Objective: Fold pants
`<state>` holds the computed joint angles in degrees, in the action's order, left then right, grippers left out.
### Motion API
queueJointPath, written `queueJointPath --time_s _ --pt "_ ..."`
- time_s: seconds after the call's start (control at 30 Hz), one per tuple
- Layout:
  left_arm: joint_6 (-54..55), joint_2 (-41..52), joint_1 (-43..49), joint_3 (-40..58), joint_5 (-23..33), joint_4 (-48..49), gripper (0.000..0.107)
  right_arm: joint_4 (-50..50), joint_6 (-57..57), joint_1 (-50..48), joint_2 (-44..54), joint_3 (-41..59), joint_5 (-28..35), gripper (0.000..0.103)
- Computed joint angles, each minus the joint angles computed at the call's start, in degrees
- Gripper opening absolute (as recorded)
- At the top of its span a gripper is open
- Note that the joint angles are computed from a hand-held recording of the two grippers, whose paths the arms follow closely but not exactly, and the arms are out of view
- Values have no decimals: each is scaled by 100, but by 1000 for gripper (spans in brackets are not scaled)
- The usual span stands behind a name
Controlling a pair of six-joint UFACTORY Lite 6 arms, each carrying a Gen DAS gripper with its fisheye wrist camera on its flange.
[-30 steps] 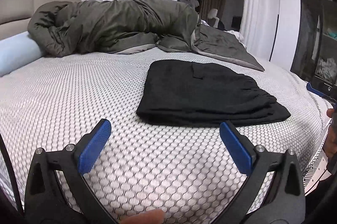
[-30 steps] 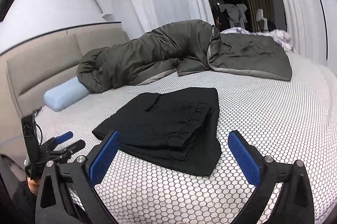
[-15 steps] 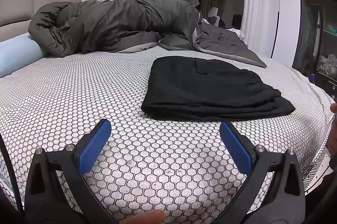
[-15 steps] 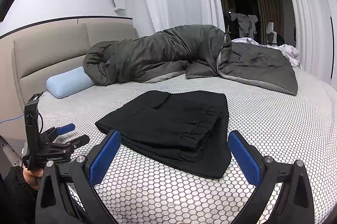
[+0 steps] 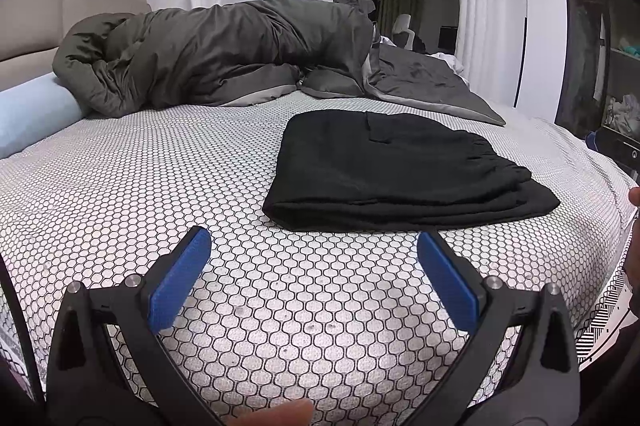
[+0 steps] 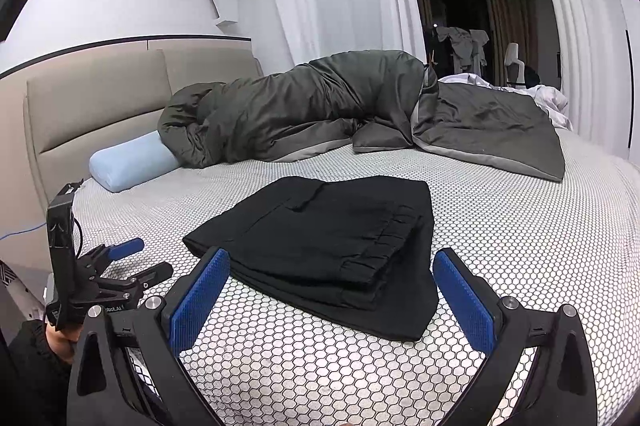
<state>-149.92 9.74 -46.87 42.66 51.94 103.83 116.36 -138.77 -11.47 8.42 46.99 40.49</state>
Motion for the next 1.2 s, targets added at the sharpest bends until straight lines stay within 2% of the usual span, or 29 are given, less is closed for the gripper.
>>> queueJointPath --time_s 1.2 --pt "-8 -453 282 -438 -137 480 102 -77 53 24 7 37 -29 103"
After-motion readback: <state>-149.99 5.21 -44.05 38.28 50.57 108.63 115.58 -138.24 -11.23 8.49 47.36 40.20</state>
